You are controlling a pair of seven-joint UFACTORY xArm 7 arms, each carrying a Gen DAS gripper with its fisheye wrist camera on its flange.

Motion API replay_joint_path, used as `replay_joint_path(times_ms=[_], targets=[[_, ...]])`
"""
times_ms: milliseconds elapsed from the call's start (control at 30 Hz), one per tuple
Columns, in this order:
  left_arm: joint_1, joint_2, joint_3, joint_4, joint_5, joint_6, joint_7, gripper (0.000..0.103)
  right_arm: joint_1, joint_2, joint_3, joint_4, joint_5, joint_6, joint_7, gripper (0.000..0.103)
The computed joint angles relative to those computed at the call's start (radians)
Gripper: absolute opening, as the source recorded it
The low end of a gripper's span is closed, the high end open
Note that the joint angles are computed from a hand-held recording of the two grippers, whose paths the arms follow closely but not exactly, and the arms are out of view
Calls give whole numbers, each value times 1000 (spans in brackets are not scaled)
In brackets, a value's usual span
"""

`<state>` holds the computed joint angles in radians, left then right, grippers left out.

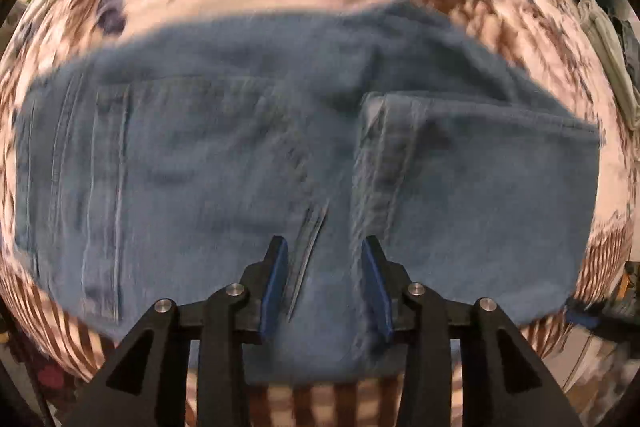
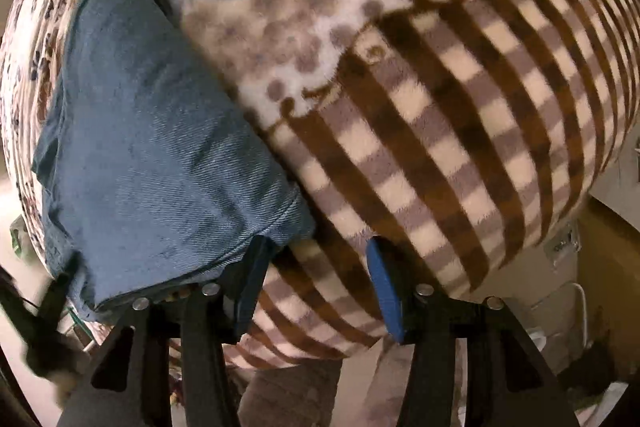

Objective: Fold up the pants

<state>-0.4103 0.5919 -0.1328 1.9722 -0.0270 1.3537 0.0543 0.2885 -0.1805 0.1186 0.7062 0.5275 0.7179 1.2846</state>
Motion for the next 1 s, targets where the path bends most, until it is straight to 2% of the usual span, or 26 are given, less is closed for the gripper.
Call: replay_joint_path(times_ms=[100,167,233,300,367,400,433,467,567,600,667,733,767,867,933,1000], targets=[[20,-32,4,-26,-18,10,-19,37,-20,-23,-4,30,-51,20,37,54],[46,-31,11,0,-56,30,-73,37,-33,-18,-5,80,-101,72,62,55],[89,-49,21,-2,-107,6,-143,37,-44,12,-5,158,-160,110,56,55],[134,-79,45,-32,-133,-52,-224,39,-47,78,-9,258,-180,120,2,55],[174,-121,57,-100,-148,-132,-281,62,-45,185,-10,390,-177,130,-91,55],[197,-139,68,-133,-153,-164,-313,89,-51,244,-11,469,-182,153,-128,56],[231,-156,81,-174,-177,-208,-360,100,-53,298,-9,535,-192,172,-149,57],[254,-172,82,-206,-194,-235,-385,100,-54,356,-6,607,-206,187,-159,57],[353,-221,82,-340,-342,-353,-441,100,-52,518,-2,795,-247,212,-194,57],[391,-240,69,-411,-421,-425,-448,100,-46,570,-1,857,-262,228,-193,57],[439,-252,47,-491,-566,-509,-450,100,-31,677,1,985,-279,258,-176,57],[475,-249,14,-552,-722,-577,-406,99,-21,760,3,1082,-286,280,-166,57],[482,-234,-10,-562,-764,-607,-393,99,-17,793,2,1129,-292,305,-163,57],[447,-195,-4,-531,-744,-648,-385,98,2,889,-2,1278,-323,391,-160,57],[463,-195,-29,-514,-789,-668,-326,98,15,950,-4,1384,-342,468,-164,57],[454,-200,-30,-506,-771,-678,-296,98,22,974,-5,1428,-346,504,-167,57]])
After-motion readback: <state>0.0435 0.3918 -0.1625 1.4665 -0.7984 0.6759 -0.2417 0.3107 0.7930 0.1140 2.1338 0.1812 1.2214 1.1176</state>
